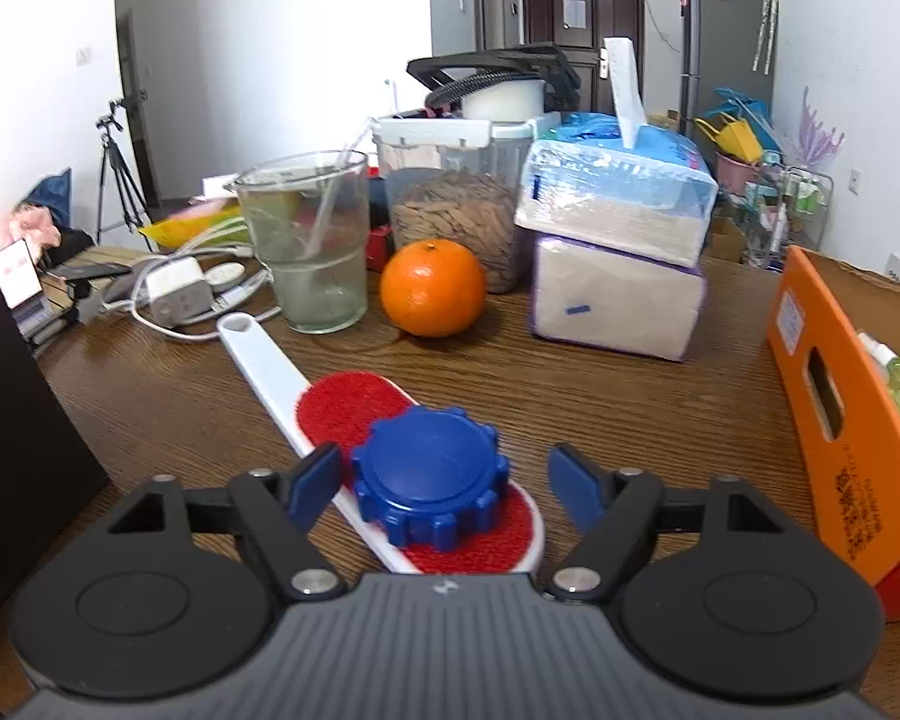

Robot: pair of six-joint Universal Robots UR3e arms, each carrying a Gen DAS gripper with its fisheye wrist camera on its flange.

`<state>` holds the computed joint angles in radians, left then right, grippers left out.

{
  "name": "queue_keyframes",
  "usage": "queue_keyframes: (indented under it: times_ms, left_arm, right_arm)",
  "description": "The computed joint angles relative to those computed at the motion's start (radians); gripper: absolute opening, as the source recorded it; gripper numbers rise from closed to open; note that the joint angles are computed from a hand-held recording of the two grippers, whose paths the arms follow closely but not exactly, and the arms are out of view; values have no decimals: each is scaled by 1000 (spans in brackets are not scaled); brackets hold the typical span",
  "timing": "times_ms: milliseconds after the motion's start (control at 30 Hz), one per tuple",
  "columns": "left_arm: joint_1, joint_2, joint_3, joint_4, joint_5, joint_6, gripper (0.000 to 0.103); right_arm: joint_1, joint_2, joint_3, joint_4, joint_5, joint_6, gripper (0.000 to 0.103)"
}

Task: Organize rigid objects
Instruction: 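Close the left gripper on the blue knob cap of the lint brush, then carry the blue cap and white cap over the cardboard box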

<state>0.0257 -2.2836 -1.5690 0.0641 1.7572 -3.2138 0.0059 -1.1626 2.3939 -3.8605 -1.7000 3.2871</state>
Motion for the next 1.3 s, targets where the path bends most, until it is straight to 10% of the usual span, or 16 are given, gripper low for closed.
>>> queue_keyframes:
  times_ms: [167,1300]
  left_arm:
    - [-1,-4,-16,46,7,15,55]
    - [-51,200,-383,329,-18,16,55]
  right_arm:
    - [5,5,-3,-3,-10,1,39]
    - [3,-34,79,-109,29,-6,39]
